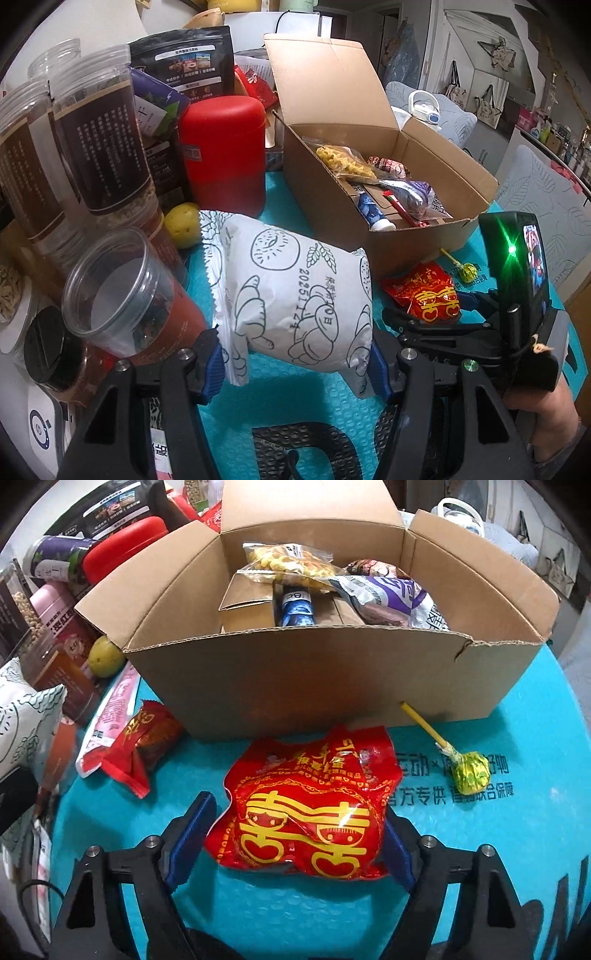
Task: Organize snacks
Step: 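Lift the pastry packet and red chip bag and carry both over the box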
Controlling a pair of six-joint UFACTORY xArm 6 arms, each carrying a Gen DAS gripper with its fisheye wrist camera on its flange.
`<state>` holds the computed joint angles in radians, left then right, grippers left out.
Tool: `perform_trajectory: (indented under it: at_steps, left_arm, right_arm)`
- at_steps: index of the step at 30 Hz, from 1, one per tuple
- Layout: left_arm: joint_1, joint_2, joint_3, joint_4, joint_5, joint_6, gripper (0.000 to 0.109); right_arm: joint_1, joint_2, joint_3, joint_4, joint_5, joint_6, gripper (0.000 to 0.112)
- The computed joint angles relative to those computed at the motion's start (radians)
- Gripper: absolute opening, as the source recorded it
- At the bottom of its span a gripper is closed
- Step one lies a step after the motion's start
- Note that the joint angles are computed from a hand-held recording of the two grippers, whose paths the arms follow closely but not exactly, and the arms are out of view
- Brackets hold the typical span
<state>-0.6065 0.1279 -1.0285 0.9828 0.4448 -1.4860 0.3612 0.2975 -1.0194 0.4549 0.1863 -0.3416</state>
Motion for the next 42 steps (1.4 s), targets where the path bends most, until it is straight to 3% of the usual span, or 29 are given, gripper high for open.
perform_trajectory:
  at_steps: [10,18,31,42]
  left_arm:
    - [-0.035,-0.003,-0.011,-0.004,0.009,0.006,0.061]
    - [-0.077,0.01,-0.038,-0.031,0.017,0.023,0.061]
    - [-0.151,0.054,-0.134,-0.056,0.017,0.09,0.061]
    - [-0.178,0.09,-0.262,-0.017,0.027,0.141,0.061]
  right_arm:
    - [-0.031,-0.091,0.071,0.337,0.054,-0.333,0.064]
    - [-0.087,-0.241,0.203,0.584,0.108,-0.582,0.064]
    - [-0.188,-0.531,0.368,0.674,0.216,-0.686,0.064]
    - [-0.274,-0.65,0.334,0.706,0.314,-0.779,0.064]
